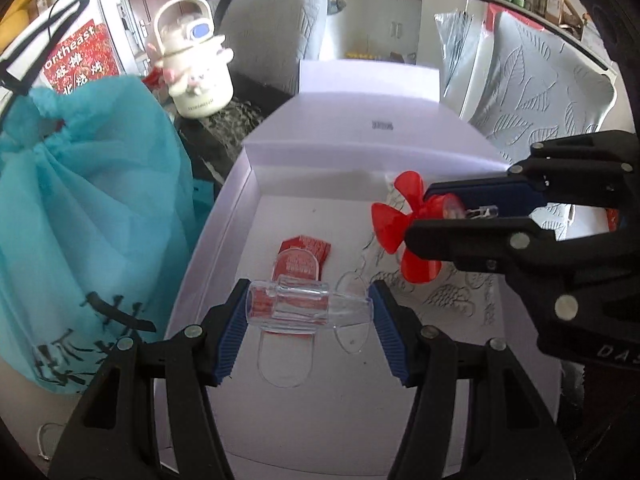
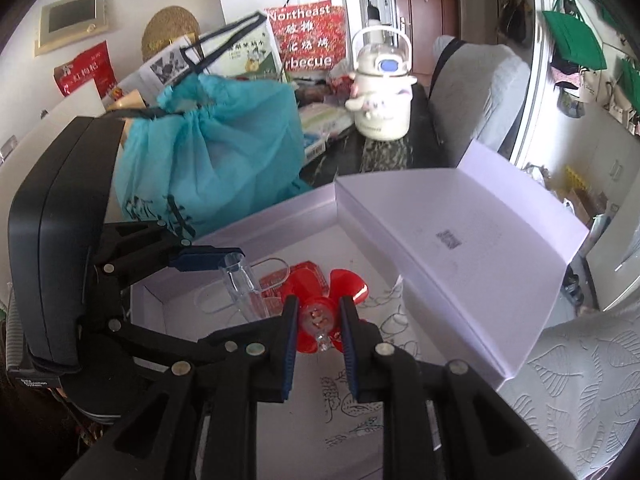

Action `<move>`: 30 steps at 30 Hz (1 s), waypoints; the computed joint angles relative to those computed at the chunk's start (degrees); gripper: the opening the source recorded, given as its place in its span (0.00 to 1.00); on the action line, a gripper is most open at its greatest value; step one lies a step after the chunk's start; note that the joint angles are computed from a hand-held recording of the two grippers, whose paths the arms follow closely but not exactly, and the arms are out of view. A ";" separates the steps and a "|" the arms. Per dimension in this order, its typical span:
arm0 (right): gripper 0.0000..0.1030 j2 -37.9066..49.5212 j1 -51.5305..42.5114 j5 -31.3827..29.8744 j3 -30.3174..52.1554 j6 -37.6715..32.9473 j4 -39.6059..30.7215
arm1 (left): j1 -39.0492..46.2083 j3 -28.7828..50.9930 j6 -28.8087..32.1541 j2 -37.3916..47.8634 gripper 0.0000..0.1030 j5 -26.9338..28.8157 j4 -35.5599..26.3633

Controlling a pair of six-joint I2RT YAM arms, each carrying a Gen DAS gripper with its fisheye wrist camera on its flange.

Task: Organize objects
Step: 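Lower the clear clip with the left gripper while the right gripper lowers the pinwheel into the box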

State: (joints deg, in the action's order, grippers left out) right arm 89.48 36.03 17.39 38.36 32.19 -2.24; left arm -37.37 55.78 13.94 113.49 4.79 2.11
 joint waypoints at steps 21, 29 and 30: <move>0.19 3.52 -2.26 -2.94 0.66 0.98 0.65 | 1.10 4.40 -0.94 4.64 0.56 0.05 -5.72; 0.23 3.29 -1.08 -0.90 2.10 1.71 -2.35 | 1.71 5.22 -0.76 4.62 0.57 0.61 -7.42; 0.24 3.19 -0.96 -0.55 2.24 1.87 -2.80 | 1.57 5.26 -0.83 4.51 0.57 0.08 -7.59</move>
